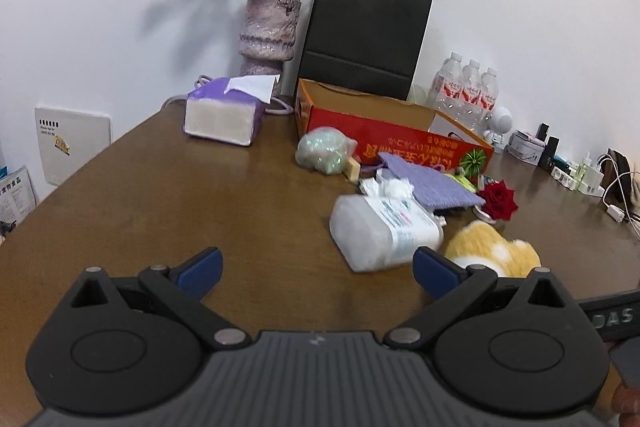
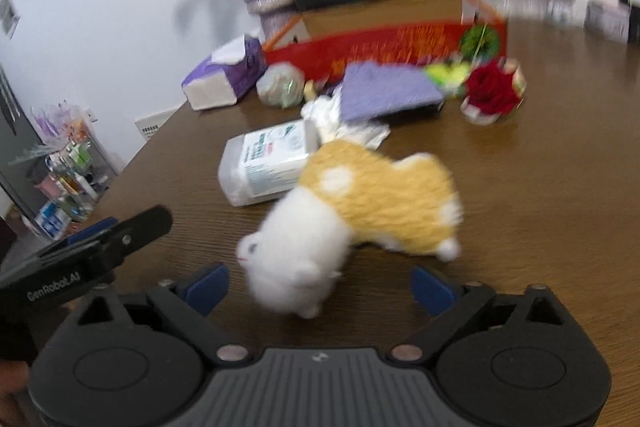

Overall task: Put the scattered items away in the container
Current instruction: 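Grasp the plush sheep with the right gripper while the left gripper grasps the wet-wipes pack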

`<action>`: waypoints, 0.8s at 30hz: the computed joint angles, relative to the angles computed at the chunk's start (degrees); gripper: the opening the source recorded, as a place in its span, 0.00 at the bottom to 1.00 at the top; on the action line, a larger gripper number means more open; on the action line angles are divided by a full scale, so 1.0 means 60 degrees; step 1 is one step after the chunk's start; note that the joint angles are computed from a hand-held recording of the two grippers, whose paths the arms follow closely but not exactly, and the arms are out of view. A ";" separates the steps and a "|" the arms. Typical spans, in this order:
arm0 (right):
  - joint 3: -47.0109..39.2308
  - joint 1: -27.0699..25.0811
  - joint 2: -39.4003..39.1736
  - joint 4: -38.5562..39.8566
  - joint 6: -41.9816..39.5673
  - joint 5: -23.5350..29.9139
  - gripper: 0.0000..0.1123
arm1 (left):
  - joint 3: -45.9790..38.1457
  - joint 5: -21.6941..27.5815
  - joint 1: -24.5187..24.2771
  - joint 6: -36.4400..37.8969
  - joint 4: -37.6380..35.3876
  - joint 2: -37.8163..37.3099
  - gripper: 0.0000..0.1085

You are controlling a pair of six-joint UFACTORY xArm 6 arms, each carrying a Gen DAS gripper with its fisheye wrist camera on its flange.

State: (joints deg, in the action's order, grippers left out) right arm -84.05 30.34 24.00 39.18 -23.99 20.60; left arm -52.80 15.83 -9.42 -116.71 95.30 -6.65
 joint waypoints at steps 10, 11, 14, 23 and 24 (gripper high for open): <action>-0.1896 -0.0089 0.1552 -0.4366 0.4933 -0.0175 0.54 | -0.0526 -0.0169 0.0311 0.0502 -0.0602 0.0541 0.95; -0.1922 -0.0112 0.1611 -0.4368 0.4862 -0.0320 0.52 | -0.0576 -0.0200 0.0313 0.0542 -0.0652 0.0610 0.95; -0.1967 -0.0178 0.1720 -0.3604 0.3743 -0.0564 0.43 | -0.0767 -0.0231 0.0245 0.1045 -0.1146 0.0855 0.95; -0.1411 -0.0213 0.1512 -0.0678 0.0119 -0.1627 0.40 | -0.1753 0.0016 -0.0257 0.2803 -0.2869 0.1741 0.95; -0.1427 -0.0246 0.1512 -0.0421 -0.0162 -0.1620 0.40 | -0.1919 0.0041 -0.0307 0.3055 -0.3150 0.1882 0.95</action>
